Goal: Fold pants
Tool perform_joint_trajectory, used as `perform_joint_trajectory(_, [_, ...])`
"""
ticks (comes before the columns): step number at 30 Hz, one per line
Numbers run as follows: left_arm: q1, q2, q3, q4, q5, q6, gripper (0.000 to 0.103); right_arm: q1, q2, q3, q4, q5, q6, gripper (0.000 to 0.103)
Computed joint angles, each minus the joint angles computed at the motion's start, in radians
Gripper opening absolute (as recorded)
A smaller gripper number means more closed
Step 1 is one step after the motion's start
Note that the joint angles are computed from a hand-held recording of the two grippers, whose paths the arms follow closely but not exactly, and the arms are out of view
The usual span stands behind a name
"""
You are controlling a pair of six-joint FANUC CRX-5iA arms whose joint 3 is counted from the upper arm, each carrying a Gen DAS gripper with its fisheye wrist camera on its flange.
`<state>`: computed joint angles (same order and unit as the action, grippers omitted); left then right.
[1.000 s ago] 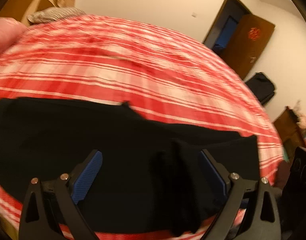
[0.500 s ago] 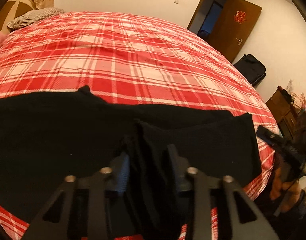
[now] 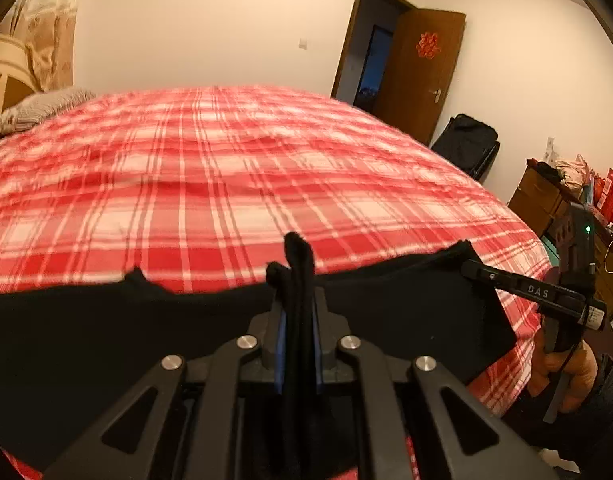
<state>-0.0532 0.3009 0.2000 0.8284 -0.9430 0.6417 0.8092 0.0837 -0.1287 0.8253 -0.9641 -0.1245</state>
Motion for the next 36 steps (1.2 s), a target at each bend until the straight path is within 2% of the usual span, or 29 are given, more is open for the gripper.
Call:
perform_joint_trajectory(2, [-0.005, 0.020, 0.038, -0.078, 0.009, 0.054, 0.011, -0.015, -0.031, -0.049, 0.008, 0.062, -0.048, 0.007])
perform_joint_trajectory(5, [-0.004, 0.054, 0.086, -0.204, 0.001, 0.146, 0.019, 0.006, -0.046, -0.055, 0.056, 0.024, -0.098, 0.007])
perform_joint_trajectory(6, [0.001, 0.073, 0.121, -0.255, -0.036, 0.193, 0.026, 0.018, -0.046, -0.054, 0.086, 0.008, -0.105, 0.007])
perform_joint_trajectory(8, [0.016, 0.060, 0.106, -0.243, -0.047, 0.190, 0.040, 0.042, -0.052, -0.058, 0.157, 0.016, -0.124, 0.007])
perform_joint_trajectory(10, [0.023, 0.033, 0.102, -0.303, -0.026, 0.210, 0.079, 0.058, -0.042, -0.046, 0.196, 0.065, -0.102, 0.007])
perform_joint_trajectory(11, [0.024, 0.016, 0.089, -0.327, 0.006, 0.222, 0.083, 0.064, -0.027, -0.025, 0.190, 0.078, -0.065, 0.008])
perform_joint_trajectory(12, [0.029, -0.008, 0.063, -0.335, 0.052, 0.227, 0.083, 0.070, -0.010, -0.003, 0.181, 0.081, -0.030, 0.008])
perform_joint_trajectory(16, [0.036, -0.033, 0.029, -0.302, 0.110, 0.247, 0.083, 0.086, 0.060, 0.078, 0.094, 0.147, 0.099, 0.008])
perform_joint_trajectory(18, [0.026, -0.039, 0.020, -0.317, 0.120, 0.259, 0.083, 0.091, 0.086, 0.109, 0.023, 0.167, 0.163, 0.008])
perform_joint_trajectory(19, [0.018, -0.035, 0.031, -0.357, 0.112, 0.278, 0.082, 0.093, 0.103, 0.138, -0.042, 0.161, 0.219, 0.008])
perform_joint_trajectory(20, [0.012, -0.031, 0.040, -0.389, 0.102, 0.290, 0.082, 0.098, 0.132, 0.185, -0.114, 0.122, 0.277, 0.008])
perform_joint_trajectory(21, [0.006, -0.029, 0.042, -0.420, 0.095, 0.294, 0.082, 0.101, 0.141, 0.199, -0.133, 0.108, 0.285, 0.008])
perform_joint_trajectory(22, [0.001, -0.026, 0.043, -0.435, 0.090, 0.295, 0.082, 0.101, 0.135, 0.184, -0.110, 0.120, 0.252, 0.008])
perform_joint_trajectory(24, [0.011, -0.030, 0.022, -0.409, 0.093, 0.269, 0.085, 0.096, 0.141, 0.220, -0.164, 0.099, 0.281, 0.008])
perform_joint_trajectory(27, [0.032, -0.033, 0.019, -0.376, 0.081, 0.266, 0.086, 0.105, 0.130, 0.213, -0.111, 0.097, 0.239, 0.008])
perform_joint_trajectory(31, [0.091, -0.067, -0.009, -0.372, 0.157, 0.301, 0.085, 0.120, 0.137, 0.226, -0.047, 0.136, 0.223, 0.008])
perform_joint_trajectory(34, [0.160, -0.081, -0.031, -0.375, 0.231, 0.403, 0.086, 0.124, 0.174, 0.282, -0.073, 0.171, 0.267, 0.008])
perform_joint_trajectory(36, [0.204, -0.083, -0.035, -0.407, 0.266, 0.523, 0.086, 0.126, 0.195, 0.320, -0.119, 0.186, 0.307, 0.008])
